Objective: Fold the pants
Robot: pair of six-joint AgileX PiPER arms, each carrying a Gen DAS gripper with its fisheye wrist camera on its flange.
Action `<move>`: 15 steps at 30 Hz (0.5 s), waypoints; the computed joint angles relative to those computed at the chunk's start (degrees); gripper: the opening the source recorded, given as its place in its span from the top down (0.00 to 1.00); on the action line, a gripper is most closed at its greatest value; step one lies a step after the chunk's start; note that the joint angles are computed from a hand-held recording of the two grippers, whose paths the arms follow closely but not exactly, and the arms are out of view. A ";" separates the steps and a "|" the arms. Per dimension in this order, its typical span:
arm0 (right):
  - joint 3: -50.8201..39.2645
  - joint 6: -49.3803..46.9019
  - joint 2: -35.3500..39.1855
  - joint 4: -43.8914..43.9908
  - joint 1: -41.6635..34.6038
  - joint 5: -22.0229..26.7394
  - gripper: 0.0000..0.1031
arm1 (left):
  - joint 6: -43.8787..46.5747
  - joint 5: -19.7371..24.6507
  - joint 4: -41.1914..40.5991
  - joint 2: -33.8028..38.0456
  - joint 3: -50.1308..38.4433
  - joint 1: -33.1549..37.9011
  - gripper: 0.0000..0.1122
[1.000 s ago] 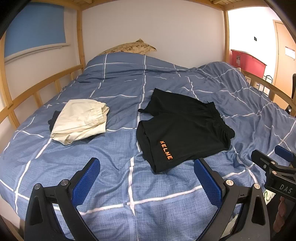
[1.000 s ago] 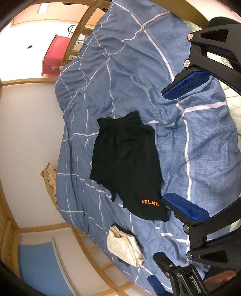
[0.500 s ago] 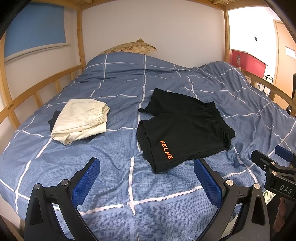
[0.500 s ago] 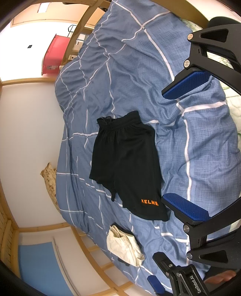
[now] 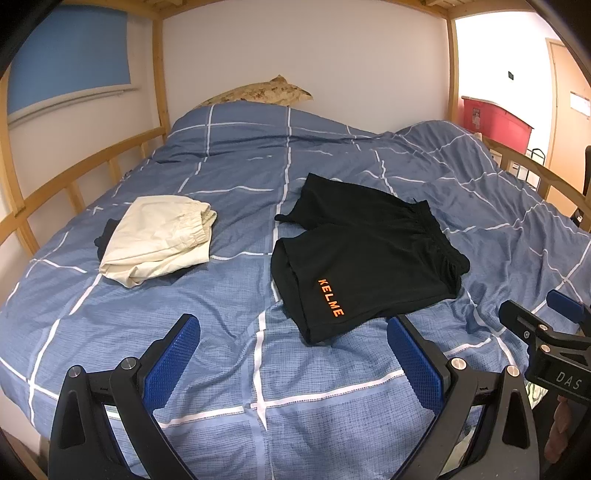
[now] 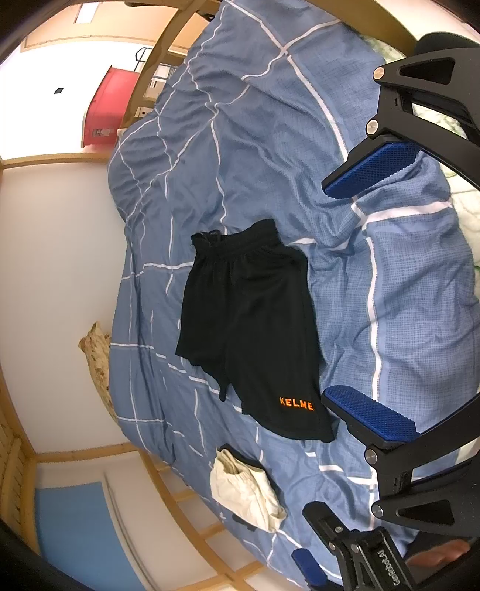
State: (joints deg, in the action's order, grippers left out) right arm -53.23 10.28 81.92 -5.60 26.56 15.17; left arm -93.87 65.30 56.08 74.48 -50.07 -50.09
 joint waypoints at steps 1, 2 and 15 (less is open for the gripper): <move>0.00 -0.24 0.07 0.10 0.00 -0.11 0.01 | -0.03 -0.01 -0.02 0.11 -0.09 0.04 0.08; -0.03 0.02 0.14 -0.25 0.06 -0.19 0.01 | -0.06 -0.14 0.01 0.31 -0.21 0.14 0.08; -1.50 -21.56 5.02 18.76 -4.12 -6.20 0.01 | -2.70 -8.54 3.06 7.45 -3.07 5.88 0.08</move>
